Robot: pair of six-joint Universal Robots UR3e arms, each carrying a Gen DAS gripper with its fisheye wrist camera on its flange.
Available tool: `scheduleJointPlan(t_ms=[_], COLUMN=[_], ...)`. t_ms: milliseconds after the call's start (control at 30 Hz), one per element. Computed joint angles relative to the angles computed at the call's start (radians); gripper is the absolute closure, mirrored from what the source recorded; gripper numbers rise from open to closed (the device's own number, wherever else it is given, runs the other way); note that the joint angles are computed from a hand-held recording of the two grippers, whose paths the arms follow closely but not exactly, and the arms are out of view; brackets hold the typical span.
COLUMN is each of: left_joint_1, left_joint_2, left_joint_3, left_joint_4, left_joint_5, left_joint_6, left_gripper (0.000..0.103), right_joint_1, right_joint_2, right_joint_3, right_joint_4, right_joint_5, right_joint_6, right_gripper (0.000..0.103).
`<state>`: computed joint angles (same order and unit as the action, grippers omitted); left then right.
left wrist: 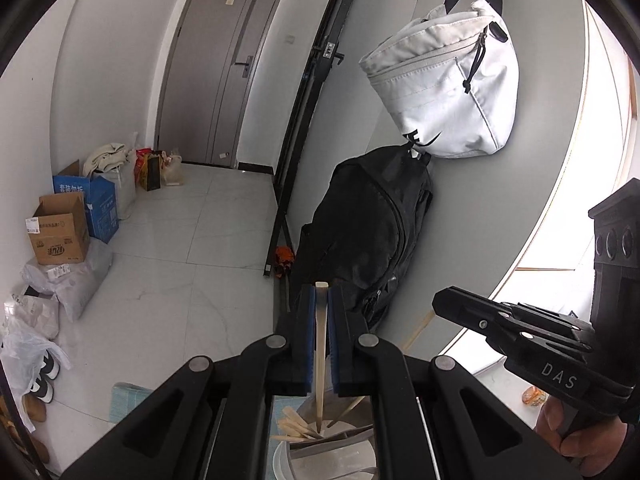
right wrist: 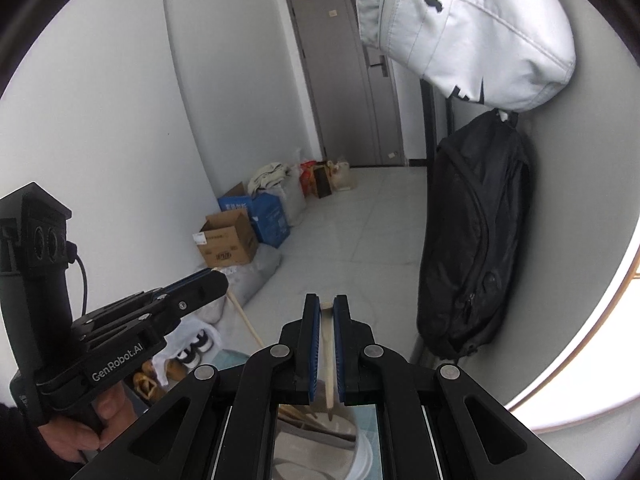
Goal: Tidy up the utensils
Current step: 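Open both tools to release the chopsticks into the holder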
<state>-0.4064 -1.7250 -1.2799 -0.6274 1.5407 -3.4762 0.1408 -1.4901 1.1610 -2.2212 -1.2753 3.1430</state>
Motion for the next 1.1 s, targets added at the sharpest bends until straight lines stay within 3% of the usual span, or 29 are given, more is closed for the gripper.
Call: scheduleJointPlan(t_ms=[167, 267, 433, 533, 700, 867, 1000, 1100], left_joint_1=[-0.008, 0.035, 0.128, 0.107, 0.070, 0.050, 0.008, -0.017], left_joint_2=[-0.009, 0.014, 0.038, 0.066, 0.112, 0.147, 0.158, 0.178], left_joint_3=[-0.011, -0.032, -0.004, -0.010, -0.020, -0.041, -0.031, -0.037], left_joint_4=[0.000, -0.040, -0.233, -0.242, -0.244, -0.235, -0.242, -0.244], left_joint_5=[0.007, -0.104, -0.287, -0.210, -0.098, -0.044, 0.037, 0.079], left_joint_6=[0.015, 0.015, 0.011, 0.009, -0.013, -0.037, -0.059, -0.057], left_gripper=[0.101, 0.101, 0.092, 0.088, 0.062, 0.058, 0.045, 0.043], right_joint_1=[0.018, 0.017, -0.072, -0.101, -0.161, -0.170, -0.150, -0.133], right_joint_2=[0.028, 0.042, 0.014, -0.033, -0.121, -0.188, -0.248, -0.297], right_joint_3=[-0.017, -0.023, 0.053, 0.123, 0.233, 0.292, 0.334, 0.369], right_joint_4=[0.022, 0.038, 0.029, -0.022, -0.053, -0.061, -0.086, -0.114], right_joint_5=[0.002, 0.029, 0.231, 0.259, 0.312, 0.323, 0.302, 0.285], right_joint_6=[-0.016, -0.004, 0.069, 0.116, 0.176, 0.203, 0.213, 0.219], right_gripper=[0.097, 0.094, 0.089, 0.079, 0.065, 0.060, 0.044, 0.034])
